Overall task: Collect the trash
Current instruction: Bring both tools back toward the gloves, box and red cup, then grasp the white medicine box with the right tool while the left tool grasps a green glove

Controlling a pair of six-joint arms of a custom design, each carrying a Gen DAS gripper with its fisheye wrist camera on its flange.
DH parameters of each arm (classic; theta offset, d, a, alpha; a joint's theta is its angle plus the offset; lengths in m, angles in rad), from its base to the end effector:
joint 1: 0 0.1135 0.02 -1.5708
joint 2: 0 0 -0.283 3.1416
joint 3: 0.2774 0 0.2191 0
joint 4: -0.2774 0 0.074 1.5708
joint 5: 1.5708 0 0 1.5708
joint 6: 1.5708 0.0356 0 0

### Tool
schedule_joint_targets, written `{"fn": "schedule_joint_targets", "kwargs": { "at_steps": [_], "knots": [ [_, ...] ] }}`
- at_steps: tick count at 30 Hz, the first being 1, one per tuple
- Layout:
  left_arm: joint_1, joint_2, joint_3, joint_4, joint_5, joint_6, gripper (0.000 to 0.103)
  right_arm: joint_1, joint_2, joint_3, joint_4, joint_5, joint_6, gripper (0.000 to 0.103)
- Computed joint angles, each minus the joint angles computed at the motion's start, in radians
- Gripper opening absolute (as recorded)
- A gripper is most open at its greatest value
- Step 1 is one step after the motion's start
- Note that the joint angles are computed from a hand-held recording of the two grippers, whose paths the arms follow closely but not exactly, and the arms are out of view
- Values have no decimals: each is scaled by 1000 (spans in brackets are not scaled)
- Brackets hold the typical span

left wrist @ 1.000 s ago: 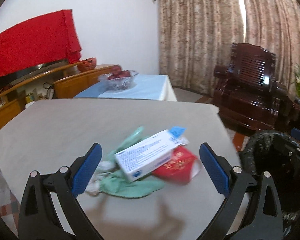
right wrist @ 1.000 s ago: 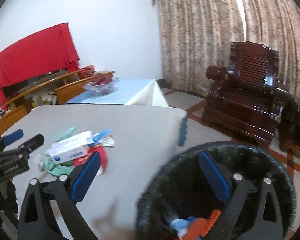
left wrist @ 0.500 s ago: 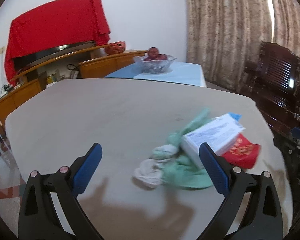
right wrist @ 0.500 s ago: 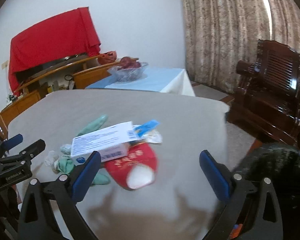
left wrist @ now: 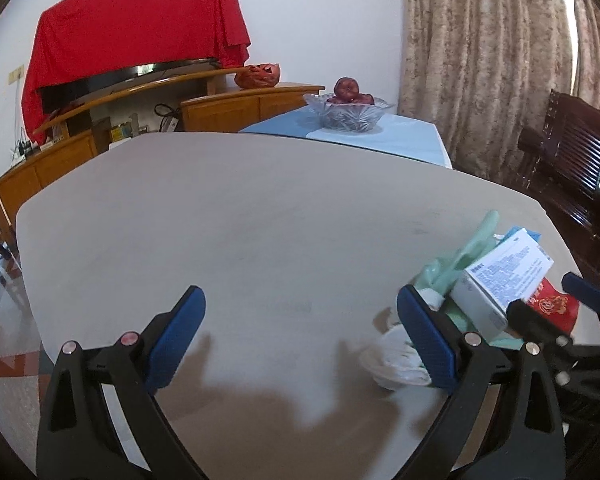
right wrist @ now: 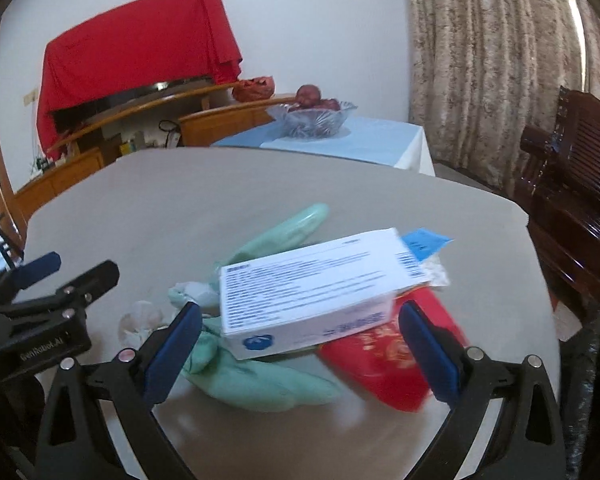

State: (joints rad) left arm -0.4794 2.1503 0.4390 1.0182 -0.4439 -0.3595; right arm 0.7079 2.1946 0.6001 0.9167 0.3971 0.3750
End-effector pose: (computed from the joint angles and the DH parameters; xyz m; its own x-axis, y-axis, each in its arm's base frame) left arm 0.2613 -0.1186 0.0654 -0.5741 -0.0596 -0.8166 -0.0839 0.9964 -0.0138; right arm 0.2547 0.1999 0.0641 -0.5791 -0.0510 -0.8137 -0.1705 0.9836 0.0596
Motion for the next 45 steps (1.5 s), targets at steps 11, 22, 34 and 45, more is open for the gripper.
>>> {"fn": "schedule_joint_targets", "kwargs": {
  "at_steps": [11, 22, 34, 45],
  "knots": [
    [12, 30, 20, 10, 20, -5, 94, -21, -4, -5, -76, 50, 7, 97],
    [-51, 32, 61, -39, -6, -27, 94, -162, -79, -160, 37, 10, 7, 97],
    [-6, 38, 48, -16, 15, -35, 94, -71, 28, 86, -125, 71, 58, 96],
    [2, 74, 57, 8, 45, -40, 94, -116, -18, -2, -132, 26, 57, 65]
  ]
}}
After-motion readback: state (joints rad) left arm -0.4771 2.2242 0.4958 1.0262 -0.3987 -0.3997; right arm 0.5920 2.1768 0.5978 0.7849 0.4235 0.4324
